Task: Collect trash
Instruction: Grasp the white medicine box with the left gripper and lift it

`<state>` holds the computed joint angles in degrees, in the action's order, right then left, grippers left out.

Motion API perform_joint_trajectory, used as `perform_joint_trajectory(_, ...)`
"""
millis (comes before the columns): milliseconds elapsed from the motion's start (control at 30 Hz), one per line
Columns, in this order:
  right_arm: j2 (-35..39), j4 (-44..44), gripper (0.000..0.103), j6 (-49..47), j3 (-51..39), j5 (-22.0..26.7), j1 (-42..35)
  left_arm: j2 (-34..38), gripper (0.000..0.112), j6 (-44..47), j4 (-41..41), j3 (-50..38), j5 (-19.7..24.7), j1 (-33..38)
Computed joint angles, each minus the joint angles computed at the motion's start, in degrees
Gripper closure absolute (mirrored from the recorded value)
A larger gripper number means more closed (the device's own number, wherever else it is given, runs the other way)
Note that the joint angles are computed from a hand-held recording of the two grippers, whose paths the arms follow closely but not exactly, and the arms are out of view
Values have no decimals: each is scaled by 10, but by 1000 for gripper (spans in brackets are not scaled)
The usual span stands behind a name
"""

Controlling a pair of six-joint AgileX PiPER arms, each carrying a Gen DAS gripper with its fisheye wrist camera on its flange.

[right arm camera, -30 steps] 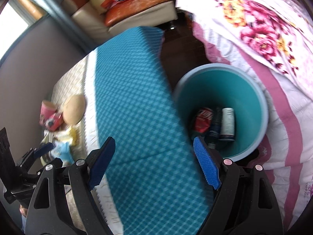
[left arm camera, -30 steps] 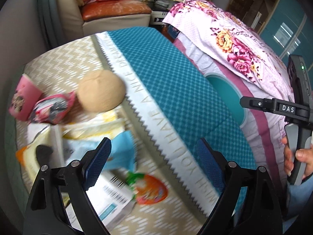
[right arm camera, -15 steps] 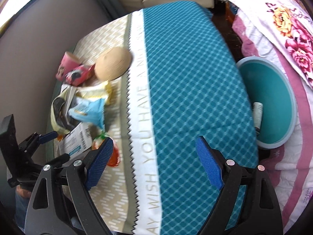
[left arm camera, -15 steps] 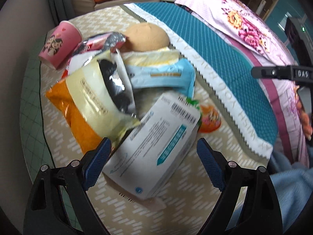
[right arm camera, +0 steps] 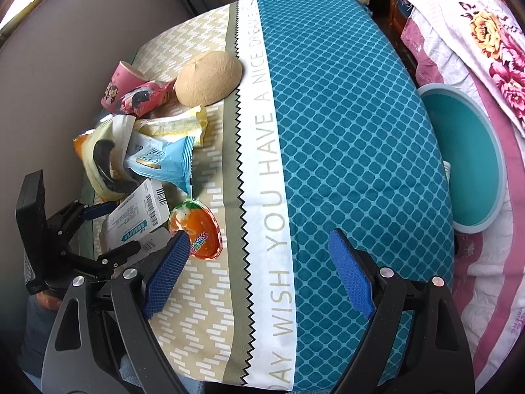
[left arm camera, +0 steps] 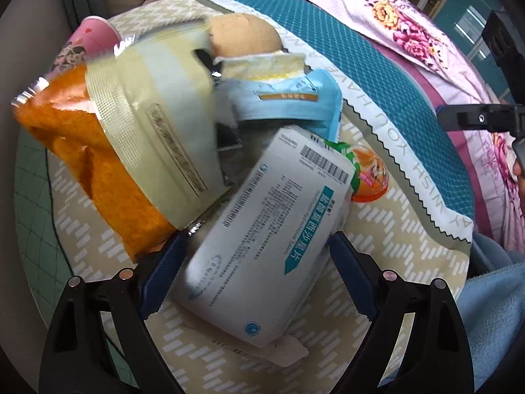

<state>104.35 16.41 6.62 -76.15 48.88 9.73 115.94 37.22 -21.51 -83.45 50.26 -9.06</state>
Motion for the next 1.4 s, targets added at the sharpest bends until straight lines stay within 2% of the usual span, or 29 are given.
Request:
perform_joint_trajectory(233, 4, 6, 21, -3, -1, -2, -3, -22, 23, 53, -12, 42, -16, -15)
perform_joint_trajectory(300, 6, 5, 21, -3, -1, -3, -4, -29, 26, 58, -7, 53, -25, -23)
perform_joint_trajectory(567, 11, 28, 21, -21, 8, -10, -13, -24, 27, 9, 36, 46, -50, -64)
perform_joint_trajectory(633, 9, 32, 21, -27, 11, -11, -16, -32, 34, -2, 48, 57, -67, -78)
perform_joint_trajectory(700, 7, 35, 21, -32, 14, -13, -21, -37, 42, -6, 36, 57, -61, -82)
perform_joint_trajectory(833, 8, 36, 21, -38, 11, -10, -25, -62, 44, -15, 2, 64, -55, -73)
perform_joint_trajectory(1000, 20, 28, 21, -39, -13, -2, -19, -96, 44, -15, -51, 55, -24, -37)
perform_joint_trajectory(1167, 45, 23, 21, -33, -59, 12, -7, -116, 44, -48, -67, 34, -16, 5)
perform_joint_trajectory(1267, 64, 7, 21, -24, -100, 24, 9, -103, 44, -66, -69, 9, -13, 41)
perform_joint_trajectory(1400, 116, 7, 21, -25, -192, 68, 37, -92, 44, -75, -80, -20, -9, 94)
